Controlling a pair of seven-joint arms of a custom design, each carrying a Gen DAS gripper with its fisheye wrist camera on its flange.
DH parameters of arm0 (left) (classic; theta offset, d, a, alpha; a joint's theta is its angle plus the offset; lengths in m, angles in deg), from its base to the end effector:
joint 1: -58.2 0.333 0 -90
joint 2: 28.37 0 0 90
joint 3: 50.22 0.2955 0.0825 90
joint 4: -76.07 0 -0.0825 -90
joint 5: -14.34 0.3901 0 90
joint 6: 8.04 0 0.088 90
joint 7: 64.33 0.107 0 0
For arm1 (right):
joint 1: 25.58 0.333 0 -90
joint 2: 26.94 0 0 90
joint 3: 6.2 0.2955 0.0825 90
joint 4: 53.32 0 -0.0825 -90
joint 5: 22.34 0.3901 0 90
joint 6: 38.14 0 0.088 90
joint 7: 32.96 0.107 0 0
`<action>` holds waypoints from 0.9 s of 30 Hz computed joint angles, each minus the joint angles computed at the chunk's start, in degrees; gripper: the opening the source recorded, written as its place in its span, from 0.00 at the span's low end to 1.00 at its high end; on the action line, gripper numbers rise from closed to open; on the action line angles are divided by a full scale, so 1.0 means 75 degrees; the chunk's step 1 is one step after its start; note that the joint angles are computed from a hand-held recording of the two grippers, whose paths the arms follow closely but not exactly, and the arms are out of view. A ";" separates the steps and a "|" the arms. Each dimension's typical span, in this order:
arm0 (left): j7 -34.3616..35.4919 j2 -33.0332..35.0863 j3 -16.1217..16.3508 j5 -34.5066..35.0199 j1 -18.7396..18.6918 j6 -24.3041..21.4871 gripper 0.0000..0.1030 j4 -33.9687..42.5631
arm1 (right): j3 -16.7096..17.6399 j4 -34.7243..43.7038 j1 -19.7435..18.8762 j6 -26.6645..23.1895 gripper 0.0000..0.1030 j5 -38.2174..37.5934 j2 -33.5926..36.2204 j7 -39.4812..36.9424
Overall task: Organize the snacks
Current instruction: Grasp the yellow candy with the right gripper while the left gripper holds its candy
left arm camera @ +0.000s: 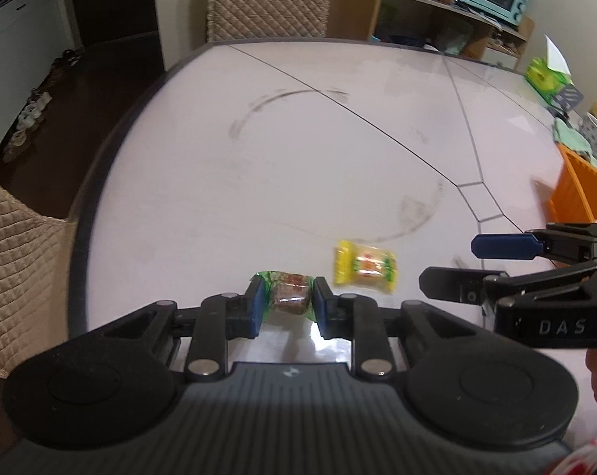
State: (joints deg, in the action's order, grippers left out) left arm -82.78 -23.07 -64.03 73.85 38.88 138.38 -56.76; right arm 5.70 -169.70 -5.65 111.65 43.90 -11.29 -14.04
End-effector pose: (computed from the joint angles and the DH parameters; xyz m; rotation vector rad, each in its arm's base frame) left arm 0.4358 -0.2996 0.2880 -2.2279 1.3683 -0.5198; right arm 0.5323 0.3024 0.3128 -2.1881 0.8543 0.1231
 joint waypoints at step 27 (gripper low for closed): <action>-0.0154 -0.0274 -0.0032 -0.0309 0.0150 -0.0120 0.22 -0.0292 | 0.0658 0.0485 0.0304 0.0616 0.22 0.0182 0.0924 -0.3577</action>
State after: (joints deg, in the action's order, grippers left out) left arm -83.94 -25.12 -64.27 71.53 40.01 137.49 -58.95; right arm 10.64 -166.07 -3.37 116.27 45.26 -4.36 -40.86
